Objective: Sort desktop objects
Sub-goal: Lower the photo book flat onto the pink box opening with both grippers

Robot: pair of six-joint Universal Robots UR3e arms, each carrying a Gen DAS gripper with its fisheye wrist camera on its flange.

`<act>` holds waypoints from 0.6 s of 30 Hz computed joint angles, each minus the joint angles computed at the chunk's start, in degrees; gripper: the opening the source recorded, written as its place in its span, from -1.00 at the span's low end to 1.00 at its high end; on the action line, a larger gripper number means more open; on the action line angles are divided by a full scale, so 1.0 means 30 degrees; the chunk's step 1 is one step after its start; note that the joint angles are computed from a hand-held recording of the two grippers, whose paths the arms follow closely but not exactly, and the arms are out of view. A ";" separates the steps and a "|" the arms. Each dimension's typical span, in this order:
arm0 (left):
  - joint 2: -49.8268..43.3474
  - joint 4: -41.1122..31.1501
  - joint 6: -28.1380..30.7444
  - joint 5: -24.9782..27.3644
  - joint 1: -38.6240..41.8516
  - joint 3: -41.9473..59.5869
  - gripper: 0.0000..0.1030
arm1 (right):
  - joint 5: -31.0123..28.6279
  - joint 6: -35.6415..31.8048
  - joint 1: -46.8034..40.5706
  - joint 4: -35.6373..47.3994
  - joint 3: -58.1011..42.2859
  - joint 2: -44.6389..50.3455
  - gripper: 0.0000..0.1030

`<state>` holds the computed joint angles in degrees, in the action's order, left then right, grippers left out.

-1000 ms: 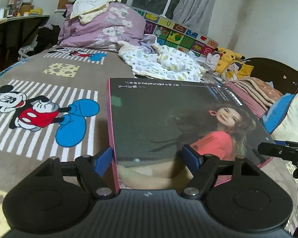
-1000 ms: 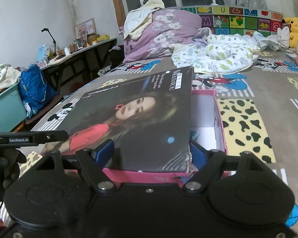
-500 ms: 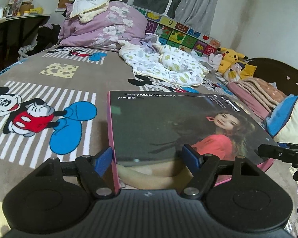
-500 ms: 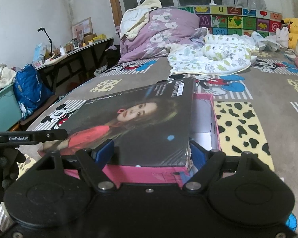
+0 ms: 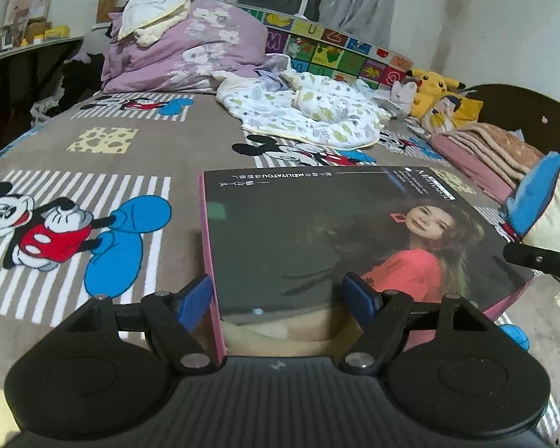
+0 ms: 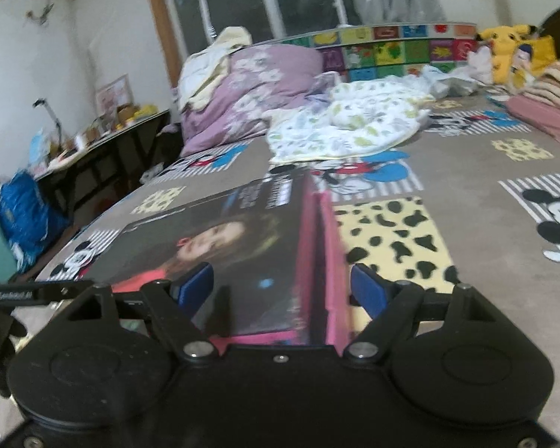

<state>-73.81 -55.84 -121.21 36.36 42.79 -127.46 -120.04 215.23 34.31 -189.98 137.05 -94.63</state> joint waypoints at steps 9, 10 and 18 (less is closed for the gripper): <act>0.0331 -0.0335 -0.0302 0.0004 -0.0781 0.0204 0.51 | 0.8363 -0.0147 -0.5332 -0.3076 0.3678 -0.1850 0.66; 0.0196 -0.0069 -0.0774 0.0022 -0.0847 0.0215 0.51 | 0.8531 -0.0156 -0.5431 -0.3242 0.3765 -0.1846 0.66; 0.0421 0.0090 -0.0720 -0.0039 -0.1115 0.0108 0.51 | 0.8621 0.0627 -0.6494 -0.2767 0.4756 -0.3001 0.59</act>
